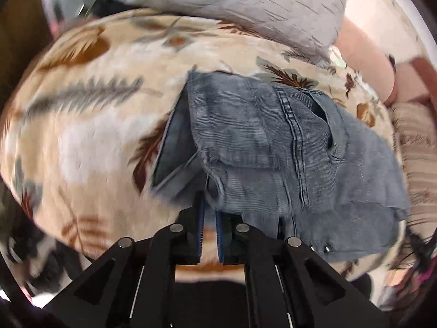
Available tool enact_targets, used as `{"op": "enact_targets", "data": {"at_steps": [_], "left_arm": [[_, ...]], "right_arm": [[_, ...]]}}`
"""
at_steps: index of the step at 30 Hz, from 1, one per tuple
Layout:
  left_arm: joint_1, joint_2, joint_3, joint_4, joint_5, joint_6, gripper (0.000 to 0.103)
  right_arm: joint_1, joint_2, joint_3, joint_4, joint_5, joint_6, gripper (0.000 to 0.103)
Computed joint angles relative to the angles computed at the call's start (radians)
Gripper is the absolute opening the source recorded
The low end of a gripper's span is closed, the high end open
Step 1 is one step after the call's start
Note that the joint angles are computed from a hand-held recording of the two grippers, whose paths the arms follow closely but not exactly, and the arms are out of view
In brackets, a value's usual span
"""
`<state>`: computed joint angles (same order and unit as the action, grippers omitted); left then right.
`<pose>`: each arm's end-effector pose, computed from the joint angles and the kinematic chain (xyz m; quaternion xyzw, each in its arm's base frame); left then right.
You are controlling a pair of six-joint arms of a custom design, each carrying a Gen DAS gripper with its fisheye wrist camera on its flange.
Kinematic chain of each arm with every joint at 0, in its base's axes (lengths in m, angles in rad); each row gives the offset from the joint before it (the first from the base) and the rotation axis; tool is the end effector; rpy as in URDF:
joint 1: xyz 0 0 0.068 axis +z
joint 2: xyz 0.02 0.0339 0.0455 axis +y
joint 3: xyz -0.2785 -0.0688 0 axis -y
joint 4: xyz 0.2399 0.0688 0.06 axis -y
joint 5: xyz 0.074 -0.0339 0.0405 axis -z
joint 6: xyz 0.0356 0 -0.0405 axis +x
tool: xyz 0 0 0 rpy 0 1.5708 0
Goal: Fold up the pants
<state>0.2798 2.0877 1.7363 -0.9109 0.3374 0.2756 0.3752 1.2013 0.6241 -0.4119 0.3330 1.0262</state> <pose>0.4225 0.1091 0.2269 0.0238 0.9742 -0.1180 0.1911 0.2018 0.0670 0.2026 0.3471 0.8799 0.0610 0.3185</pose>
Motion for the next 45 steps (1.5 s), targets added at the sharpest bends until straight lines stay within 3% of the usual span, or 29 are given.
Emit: {"op": "enact_targets", "data": {"at_steps": [1,2,3,4,5,6,7,11,15,20,24,25,26,27,28,30,35,37,40,43,45], "left_arm": [[0.026,-0.006,0.008,-0.042,0.053,0.003,0.008],[0.041,-0.005,0.016,-0.072,0.093,0.005,0.013],[0.056,0.0,0.036,-0.117,0.149,0.003,0.027],[0.06,0.001,0.043,-0.136,0.185,-0.003,0.048],[0.057,-0.002,0.044,-0.143,0.217,-0.016,0.056],[0.048,-0.008,0.035,-0.135,0.241,-0.038,0.063],[0.038,-0.006,0.032,-0.131,0.257,-0.045,0.064],[-0.028,0.048,0.068,-0.164,0.264,-0.069,0.064],[-0.053,0.148,0.158,-0.213,0.281,-0.141,0.064],[-0.075,0.235,0.236,-0.249,0.294,-0.19,0.064],[-0.096,0.283,0.322,-0.261,0.302,-0.236,0.062],[-0.099,0.29,0.343,-0.264,0.297,-0.246,0.057],[-0.1,0.294,0.366,-0.272,0.287,-0.254,0.05],[-0.097,0.298,0.384,-0.283,0.284,-0.251,0.032],[-0.09,0.299,0.406,-0.303,0.293,-0.234,0.023],[-0.062,0.287,0.414,-0.327,0.329,-0.207,0.017],[0.018,0.134,0.204,-0.274,0.367,-0.076,0.017],[0.032,0.116,0.118,-0.234,0.324,-0.064,0.017],[0.035,0.174,0.094,-0.233,0.28,-0.096,0.017],[0.047,0.195,0.099,-0.243,0.294,-0.118,0.017],[0.047,0.16,0.084,-0.235,0.288,-0.1,0.019]], "right_arm": [[0.029,-0.022,-0.005,-0.014,0.014,0.022,0.017],[0.063,-0.042,-0.003,-0.026,0.03,0.044,0.026],[0.102,-0.052,0.006,-0.018,0.042,0.062,0.039],[0.127,-0.047,0.01,-0.005,0.047,0.071,0.045],[0.15,-0.019,0.03,0.022,0.045,0.069,0.054],[0.173,0.028,0.055,0.066,0.033,0.058,0.056],[0.19,0.073,0.07,0.117,0.015,0.051,0.056],[0.188,0.324,0.153,0.396,-0.198,0.036,0.056],[0.171,0.578,0.251,0.647,-0.382,0.119,0.056],[0.157,0.76,0.36,0.742,-0.472,0.209,0.056],[0.139,0.831,0.342,0.949,-0.462,0.311,0.052],[0.133,0.84,0.35,0.947,-0.466,0.316,0.048],[0.127,0.844,0.361,0.93,-0.468,0.316,0.023],[0.127,0.848,0.377,0.909,-0.461,0.313,0.004],[0.126,0.841,0.381,0.895,-0.459,0.307,0.003],[0.138,0.801,0.367,0.902,-0.422,0.286,0.003],[0.22,0.588,0.229,0.9,-0.364,0.209,0.003],[0.267,0.548,0.177,0.894,-0.348,0.214,0.003],[0.331,0.601,0.149,0.881,-0.361,0.257,0.003],[0.334,0.694,0.161,0.879,-0.395,0.318,0.008],[0.326,0.654,0.106,0.909,-0.378,0.342,0.014]]}}
